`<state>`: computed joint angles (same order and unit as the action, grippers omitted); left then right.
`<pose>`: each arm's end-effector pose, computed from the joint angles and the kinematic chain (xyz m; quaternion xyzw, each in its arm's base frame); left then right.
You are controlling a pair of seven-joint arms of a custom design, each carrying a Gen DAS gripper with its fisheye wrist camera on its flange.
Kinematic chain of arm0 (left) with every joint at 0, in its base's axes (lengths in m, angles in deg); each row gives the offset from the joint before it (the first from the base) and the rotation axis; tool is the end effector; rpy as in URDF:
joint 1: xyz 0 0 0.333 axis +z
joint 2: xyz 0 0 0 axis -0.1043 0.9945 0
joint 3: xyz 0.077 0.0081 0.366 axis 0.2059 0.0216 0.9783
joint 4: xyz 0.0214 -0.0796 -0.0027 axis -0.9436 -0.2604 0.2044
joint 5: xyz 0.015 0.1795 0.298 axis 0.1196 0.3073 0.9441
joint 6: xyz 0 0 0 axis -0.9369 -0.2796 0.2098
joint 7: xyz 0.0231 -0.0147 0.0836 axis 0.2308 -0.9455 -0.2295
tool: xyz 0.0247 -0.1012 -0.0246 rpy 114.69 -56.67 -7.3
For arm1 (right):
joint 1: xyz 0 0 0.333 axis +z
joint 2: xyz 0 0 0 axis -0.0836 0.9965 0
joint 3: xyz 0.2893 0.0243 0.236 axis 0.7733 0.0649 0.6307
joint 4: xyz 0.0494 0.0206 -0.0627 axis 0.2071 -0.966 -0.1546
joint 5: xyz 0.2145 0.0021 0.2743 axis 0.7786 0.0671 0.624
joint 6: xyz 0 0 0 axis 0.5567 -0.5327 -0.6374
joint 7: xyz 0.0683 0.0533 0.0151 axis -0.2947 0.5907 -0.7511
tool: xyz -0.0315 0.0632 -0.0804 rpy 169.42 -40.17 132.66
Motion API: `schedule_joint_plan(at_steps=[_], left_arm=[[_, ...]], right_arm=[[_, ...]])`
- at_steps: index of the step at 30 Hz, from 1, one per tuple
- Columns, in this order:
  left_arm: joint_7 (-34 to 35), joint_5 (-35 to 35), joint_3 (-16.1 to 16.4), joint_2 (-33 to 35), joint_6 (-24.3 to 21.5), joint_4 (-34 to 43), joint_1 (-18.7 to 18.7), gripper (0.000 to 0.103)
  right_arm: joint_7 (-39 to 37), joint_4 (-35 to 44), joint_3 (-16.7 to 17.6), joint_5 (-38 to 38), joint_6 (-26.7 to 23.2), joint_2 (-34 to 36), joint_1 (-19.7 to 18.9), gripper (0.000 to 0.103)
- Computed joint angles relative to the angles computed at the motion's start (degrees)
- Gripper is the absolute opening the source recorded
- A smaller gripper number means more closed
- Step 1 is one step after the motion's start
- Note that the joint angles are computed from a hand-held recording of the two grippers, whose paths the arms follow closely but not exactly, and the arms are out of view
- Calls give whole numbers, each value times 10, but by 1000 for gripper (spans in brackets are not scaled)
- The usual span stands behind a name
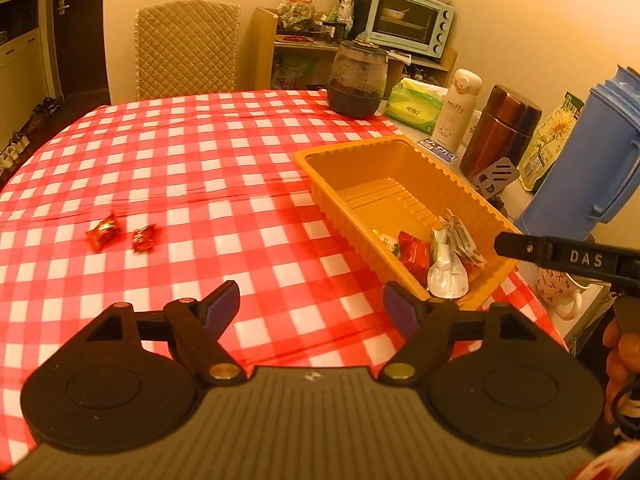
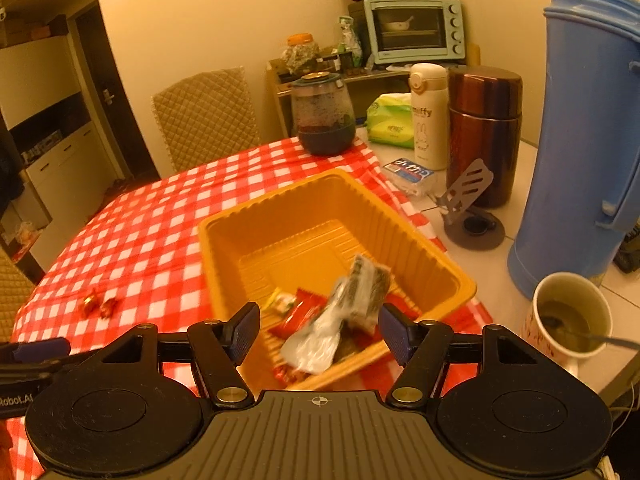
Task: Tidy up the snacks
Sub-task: 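Withdraw both open tools from the tray toward the two red candies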
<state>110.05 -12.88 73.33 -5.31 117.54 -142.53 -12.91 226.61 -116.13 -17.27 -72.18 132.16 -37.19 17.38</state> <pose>0.5564 -0.1210 0.5209 -0.6253 0.6705 -0.3402 0.2092 0.5721 0.2199 0.5120 -0.6220 0.6562 -0.1967 0.3792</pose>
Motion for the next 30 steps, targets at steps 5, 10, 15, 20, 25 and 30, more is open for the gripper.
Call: schedule_joint_plan(at_steps=[5,10,15,20,25,30], left_arm=[[-5,2,4,-35,9,-36,6,81],[-15,7,2,-67,17,-69,19,85],[-36,27,-4,-95,16,-97,41,85],[-32,19,-9,-117,16,-119,55,86],[-27,11,-11,-130,16,-133,64,86],[-25,4,-12,-136,16,-141,69,87]], right_arm=[[37,-13,-21,-36,-5,-21,35,66],[81,-17,-22,-92,-10,-37,52,66],[102,-18,8,-120,-19,-46,38,66],[102,-17,33,-127,-25,-49,28,66],[103,-15,42,-132,-25,-50,28,67],[90,-14,51,-123,-27,-49,26,67]])
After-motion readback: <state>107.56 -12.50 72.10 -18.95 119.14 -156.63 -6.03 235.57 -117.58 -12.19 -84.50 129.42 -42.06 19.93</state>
